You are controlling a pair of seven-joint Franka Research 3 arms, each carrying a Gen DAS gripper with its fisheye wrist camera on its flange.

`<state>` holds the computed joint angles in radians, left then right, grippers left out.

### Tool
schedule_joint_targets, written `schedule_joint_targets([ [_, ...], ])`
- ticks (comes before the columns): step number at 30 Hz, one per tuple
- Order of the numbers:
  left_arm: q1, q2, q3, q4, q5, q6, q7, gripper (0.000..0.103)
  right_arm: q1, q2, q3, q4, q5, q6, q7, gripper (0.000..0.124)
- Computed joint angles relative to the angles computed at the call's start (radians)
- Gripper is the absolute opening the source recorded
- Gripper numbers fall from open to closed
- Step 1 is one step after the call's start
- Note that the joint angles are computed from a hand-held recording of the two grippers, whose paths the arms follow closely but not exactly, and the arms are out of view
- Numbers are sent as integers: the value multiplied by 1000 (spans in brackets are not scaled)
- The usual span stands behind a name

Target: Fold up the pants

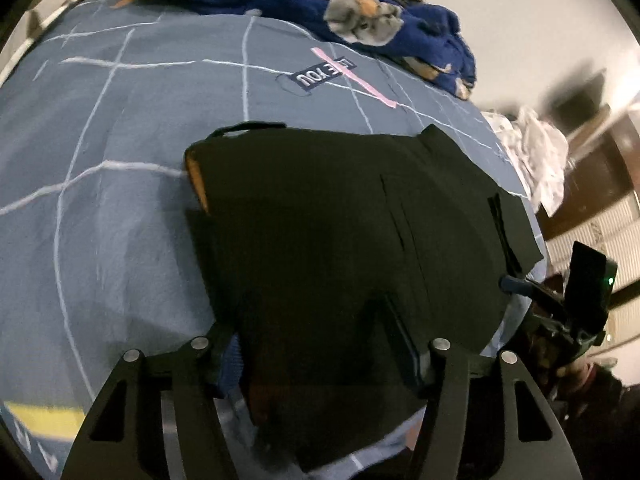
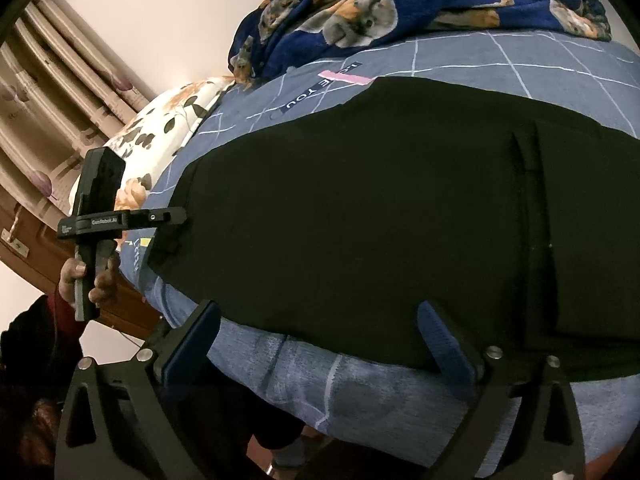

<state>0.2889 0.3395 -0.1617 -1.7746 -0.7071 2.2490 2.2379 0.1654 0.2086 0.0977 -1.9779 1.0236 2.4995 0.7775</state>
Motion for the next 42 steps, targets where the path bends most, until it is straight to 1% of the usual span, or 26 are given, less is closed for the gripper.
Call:
schedule_joint_targets([
  [1,9,19,-3,25,-16,-21,5,61,0,-1,0,-1,0,1,0,99],
  [4,38,76,-12,98,-71,-83,-38,61,4,-2,0,-2,-11,6,10,99],
  [6,49,86,-19,108,-91,-93,-46,61,6,-2,0,-1,-20,10,16,99],
  [8,21,55,-11,67,-36,-24,-32,44,6,-2,0,-2,-23,11,18,100],
  [9,-2,30,-5,31,8,38,-21,39,5,-1,0,-1,-23,10,18,100],
  [13,8,19,-10,9,-27,67,-49,28,6,-2,2,-1,-21,12,20,102],
  [16,-10,-13,-10,-22,-6,118,-64,24,7,-1,1,1,-30,14,25,102],
  [18,-16,-35,-12,-34,-12,132,-76,21,4,1,1,4,-24,9,23,102],
  [21,-20,-75,-14,-48,-45,127,-71,19,-6,6,1,13,-1,-11,18,102],
  [24,-36,-104,-11,-36,-75,96,-77,18,-23,11,2,28,52,-36,5,103],
  [27,-59,-119,-11,-10,-105,54,-78,18,-55,20,2,62,149,-119,-26,103],
  [30,-89,-117,-18,35,-130,7,-87,18,-97,59,0,124,248,-266,-39,103],
  [33,-114,-83,-41,98,-199,-48,-100,18,-139,107,2,170,351,-389,-8,103],
  [36,-152,-39,-64,146,-218,-33,-97,19,-179,139,7,183,458,-458,29,103],
  [39,-168,24,-88,204,-232,-47,-119,20,-221,166,12,174,576,-519,61,103],
  [42,-173,99,-116,270,-231,-78,-145,22,-236,183,13,173,620,-537,81,103],
])
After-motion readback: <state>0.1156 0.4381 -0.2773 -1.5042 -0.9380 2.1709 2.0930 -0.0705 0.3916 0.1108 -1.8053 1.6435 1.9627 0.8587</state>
